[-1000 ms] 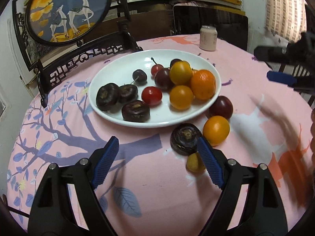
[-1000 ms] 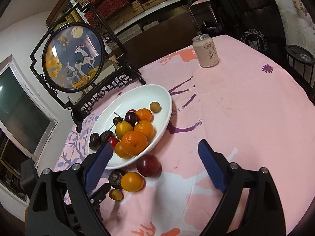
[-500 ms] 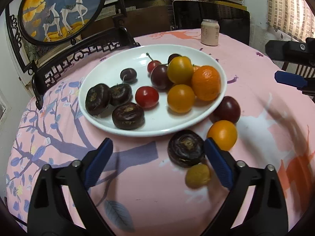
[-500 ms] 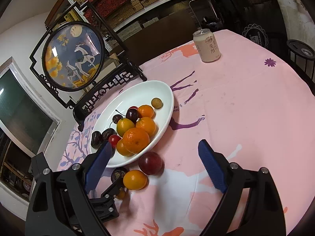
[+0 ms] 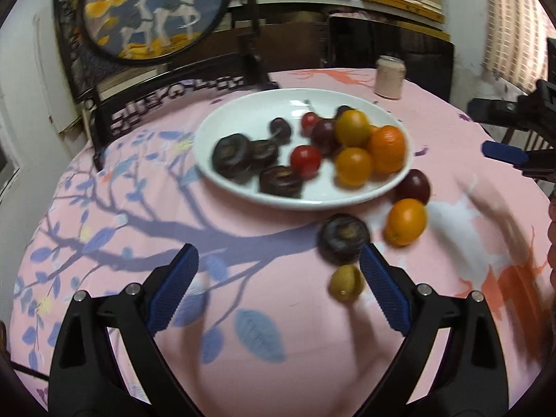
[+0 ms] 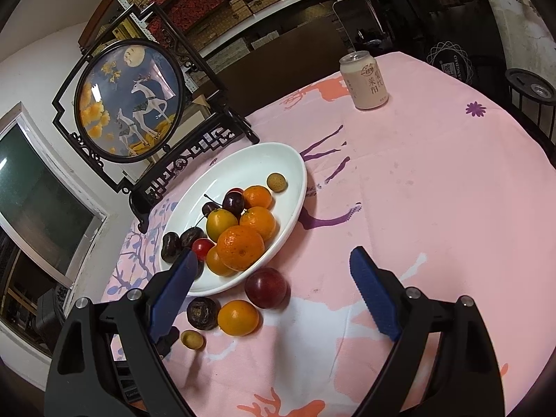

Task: Organize fruits
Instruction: 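Grasp a dark purple fruit with the left tool while the right tool grasps a red plum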

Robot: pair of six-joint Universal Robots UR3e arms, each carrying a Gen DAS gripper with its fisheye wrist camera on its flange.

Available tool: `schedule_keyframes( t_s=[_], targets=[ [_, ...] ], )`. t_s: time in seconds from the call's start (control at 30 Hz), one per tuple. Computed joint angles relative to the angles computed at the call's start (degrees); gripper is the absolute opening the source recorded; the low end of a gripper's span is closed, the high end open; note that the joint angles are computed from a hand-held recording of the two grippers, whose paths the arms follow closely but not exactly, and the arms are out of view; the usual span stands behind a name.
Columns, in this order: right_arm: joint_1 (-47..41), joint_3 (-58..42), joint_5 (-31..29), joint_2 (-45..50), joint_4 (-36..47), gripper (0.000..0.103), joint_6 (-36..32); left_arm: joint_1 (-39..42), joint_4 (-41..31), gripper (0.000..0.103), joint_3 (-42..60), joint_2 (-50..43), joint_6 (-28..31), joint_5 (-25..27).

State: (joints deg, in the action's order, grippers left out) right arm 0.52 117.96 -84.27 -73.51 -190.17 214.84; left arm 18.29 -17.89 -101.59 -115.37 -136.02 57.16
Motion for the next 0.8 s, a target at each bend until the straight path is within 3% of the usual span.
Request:
schedule_keyframes(
  t_s=[0.17,0.37,0.5,0.53,0.63,0.73,0.8],
  targets=[
    [-0.1,0.1,0.2,-0.1,0.1,0.090,0.2,-6.0,3.7,0.097,3.2,-4.2,-1.7,7.8],
    [-0.2,0.2,0.2,-0.3,0.5,0.090,0.1,-5.7,-1.0,0.097,7.7,-5.8,-1.7,7.7],
    [0.0,0.1,-0.2,-0.4,0.4,0.090,0.0,-2.1,6.7,0.097,4.4,-5.2,-3.4,10.8],
    [-0.1,0.3,0.2,-0.4,0.1,0.089,-0.1,-1.0,5.4,0.096,5.2,-5.4,-4.2,10.5],
    [0.2,0.4,-0.3,-0.5,-0.6,0.090,-0.2,2.1,-4.8,0.096,7.5,-3.7,-3.9,2.6],
    [0.4,0.5,-1.1,-0.4,-0.8,0.090,-0.1,2.0,-3.2,0.096,3.6,-1.2,-0.9,-0.9],
    [0.3,0.3,-0.8,-0.2,-0.4,0.090,0.0,-0.2,-0.4,0.096,1.9,-1.1,0.6,1.4]
  ],
)
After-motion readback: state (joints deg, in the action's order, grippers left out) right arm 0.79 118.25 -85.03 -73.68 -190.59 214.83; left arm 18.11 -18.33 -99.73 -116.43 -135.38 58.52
